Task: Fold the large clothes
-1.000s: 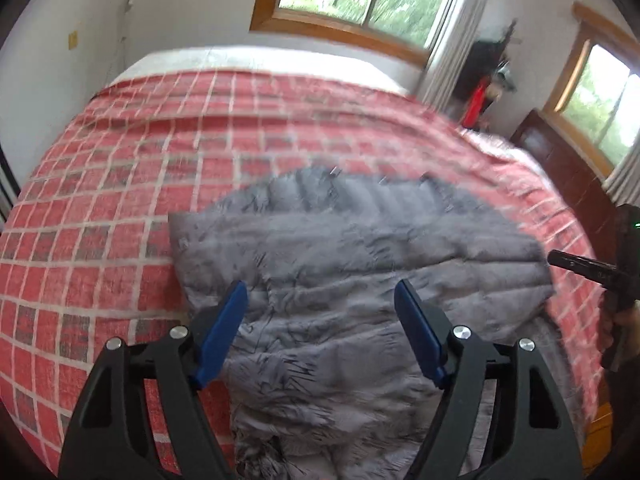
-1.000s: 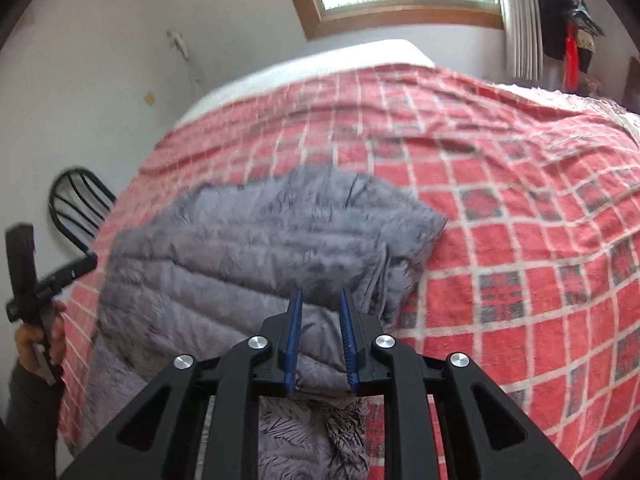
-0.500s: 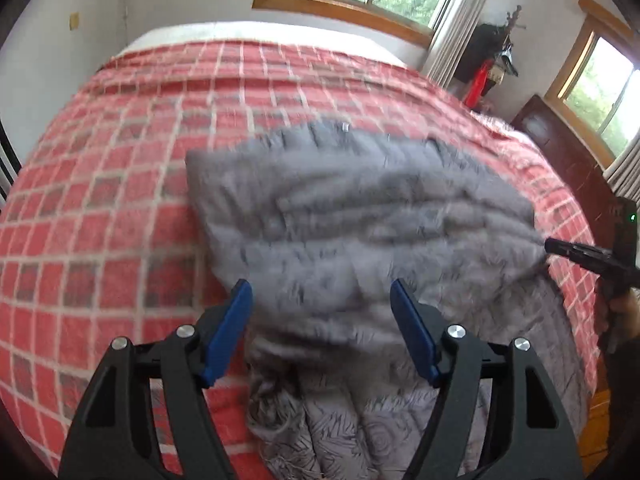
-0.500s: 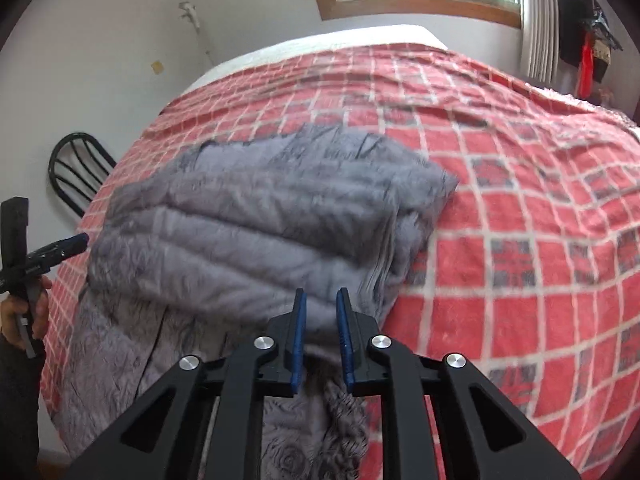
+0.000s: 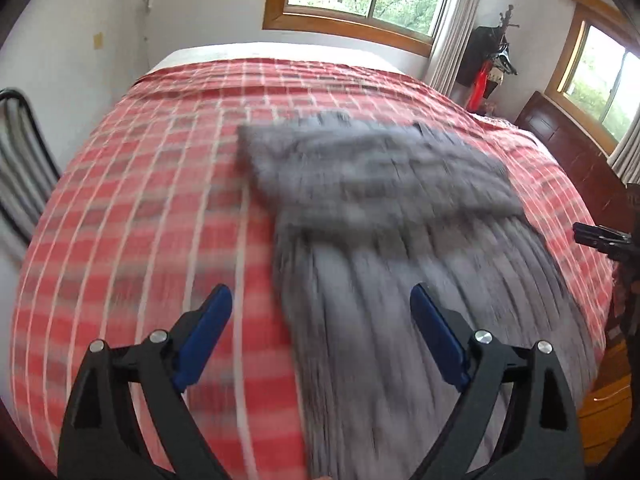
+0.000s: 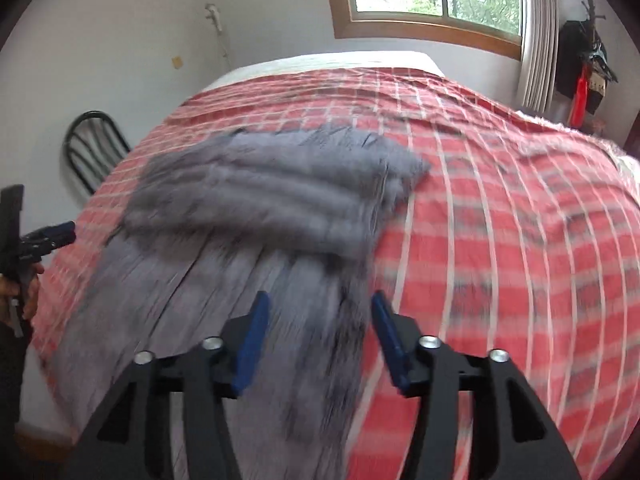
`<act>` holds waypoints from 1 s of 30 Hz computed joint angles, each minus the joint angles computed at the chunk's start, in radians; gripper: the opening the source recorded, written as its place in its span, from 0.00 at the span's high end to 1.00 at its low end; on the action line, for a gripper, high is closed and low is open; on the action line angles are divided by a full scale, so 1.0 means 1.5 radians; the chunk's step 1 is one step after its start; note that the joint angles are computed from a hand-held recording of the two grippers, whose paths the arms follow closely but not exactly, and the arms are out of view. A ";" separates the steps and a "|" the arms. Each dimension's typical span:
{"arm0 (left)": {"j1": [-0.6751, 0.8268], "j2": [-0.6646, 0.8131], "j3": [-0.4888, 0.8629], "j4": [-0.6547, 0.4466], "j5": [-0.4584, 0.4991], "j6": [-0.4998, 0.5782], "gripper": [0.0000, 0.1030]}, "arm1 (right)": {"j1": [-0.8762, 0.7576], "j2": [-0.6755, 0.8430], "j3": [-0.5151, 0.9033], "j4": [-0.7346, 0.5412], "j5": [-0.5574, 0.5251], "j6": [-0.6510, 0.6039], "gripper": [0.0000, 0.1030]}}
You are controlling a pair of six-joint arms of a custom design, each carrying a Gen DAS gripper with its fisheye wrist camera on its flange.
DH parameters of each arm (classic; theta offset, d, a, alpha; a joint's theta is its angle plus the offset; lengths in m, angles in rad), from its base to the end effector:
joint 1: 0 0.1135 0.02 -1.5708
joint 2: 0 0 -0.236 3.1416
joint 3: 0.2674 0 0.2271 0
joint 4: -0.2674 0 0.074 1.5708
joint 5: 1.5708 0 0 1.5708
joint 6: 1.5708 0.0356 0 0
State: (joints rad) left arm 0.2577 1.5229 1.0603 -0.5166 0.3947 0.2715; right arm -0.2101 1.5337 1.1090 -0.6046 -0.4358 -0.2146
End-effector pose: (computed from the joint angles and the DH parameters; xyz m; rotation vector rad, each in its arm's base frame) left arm 0.2850 0.0609 0.2165 0.1668 2.4583 -0.2787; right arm 0.2871 -0.0459 0.2227 -0.1591 2.4980 0.3946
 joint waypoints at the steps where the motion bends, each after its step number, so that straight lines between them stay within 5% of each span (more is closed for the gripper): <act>1: 0.019 -0.070 -0.072 -0.008 -0.001 0.012 0.13 | -0.027 -0.058 -0.059 -0.029 -0.032 -0.019 0.40; 9: 0.191 -0.335 -0.347 -0.131 0.085 0.156 0.13 | -0.218 -0.291 -0.304 -0.231 -0.113 -0.216 0.43; 12: 0.240 -0.342 -0.362 -0.165 0.114 0.209 0.13 | -0.267 -0.320 -0.332 -0.271 -0.126 -0.271 0.43; 23: 0.178 -0.313 -0.393 -0.129 0.103 0.177 0.16 | -0.268 -0.275 -0.351 -0.230 -0.141 -0.273 0.42; 25: 0.180 -0.314 -0.394 -0.137 0.112 0.171 0.28 | -0.259 -0.293 -0.358 -0.232 -0.145 -0.268 0.42; 27: 0.181 -0.318 -0.388 -0.160 0.119 0.177 0.57 | -0.269 -0.291 -0.354 -0.242 -0.152 -0.275 0.54; 30: 0.185 -0.301 -0.378 -0.178 0.133 0.192 0.67 | -0.291 -0.264 -0.346 -0.241 -0.159 -0.293 0.58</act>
State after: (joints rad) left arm 0.5353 1.0715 0.4932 -0.7837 0.5944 0.5599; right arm -0.6468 1.1376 0.5904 -0.9659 -0.6749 -0.6534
